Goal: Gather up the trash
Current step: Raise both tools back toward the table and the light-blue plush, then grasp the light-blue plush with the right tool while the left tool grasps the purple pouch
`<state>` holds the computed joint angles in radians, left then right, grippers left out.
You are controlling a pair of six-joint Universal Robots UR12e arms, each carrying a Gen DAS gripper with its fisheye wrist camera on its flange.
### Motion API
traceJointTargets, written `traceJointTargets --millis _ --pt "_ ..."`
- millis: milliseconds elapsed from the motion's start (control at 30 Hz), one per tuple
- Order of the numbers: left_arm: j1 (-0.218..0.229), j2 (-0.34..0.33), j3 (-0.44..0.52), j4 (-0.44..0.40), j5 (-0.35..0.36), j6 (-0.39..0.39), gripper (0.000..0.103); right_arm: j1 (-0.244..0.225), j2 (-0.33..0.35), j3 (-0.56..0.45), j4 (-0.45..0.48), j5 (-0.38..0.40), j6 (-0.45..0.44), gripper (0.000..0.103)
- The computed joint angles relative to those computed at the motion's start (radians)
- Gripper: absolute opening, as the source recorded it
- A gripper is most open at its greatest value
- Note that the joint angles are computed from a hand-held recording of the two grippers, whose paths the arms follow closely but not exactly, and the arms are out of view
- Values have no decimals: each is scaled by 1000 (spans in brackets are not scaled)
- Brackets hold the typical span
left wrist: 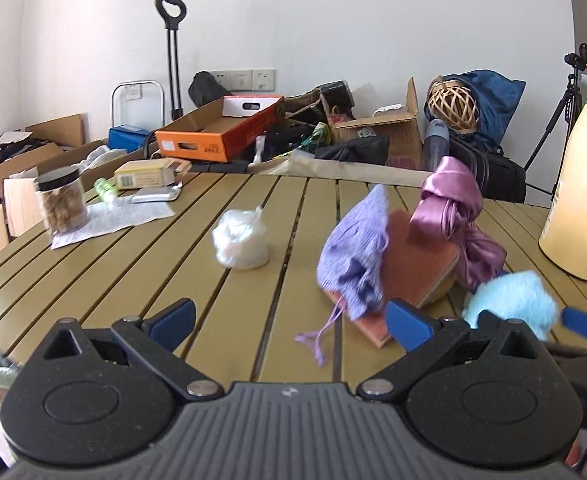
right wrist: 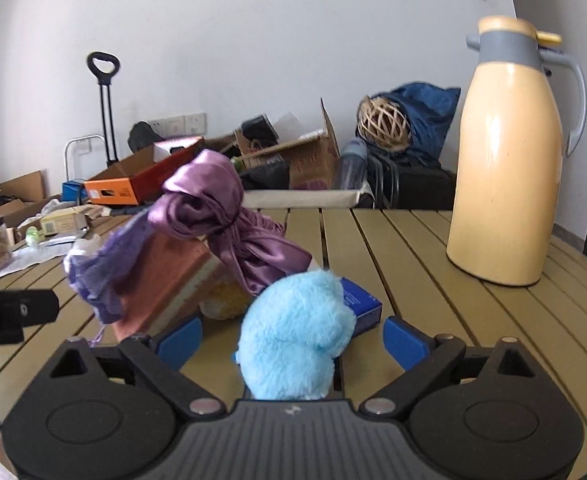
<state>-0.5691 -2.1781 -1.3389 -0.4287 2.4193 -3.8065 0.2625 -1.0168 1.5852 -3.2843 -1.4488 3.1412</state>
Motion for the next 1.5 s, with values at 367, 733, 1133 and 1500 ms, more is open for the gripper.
traceJointTargets --millis 367,733,1133,1500 --pt "35 -29 28 85 -91 18 103 12 38 -43 40 3 27 38" --pt "54 -77 65 207 -104 106 100 5 24 -17 -37 11 -1 33" --pt "78 -73 37 276 -231 49 45 -28 13 4 -87 17 56 33" --pt "85 -50 -6 339 -254 8 21 -31 9 11 -89 19 74 33"
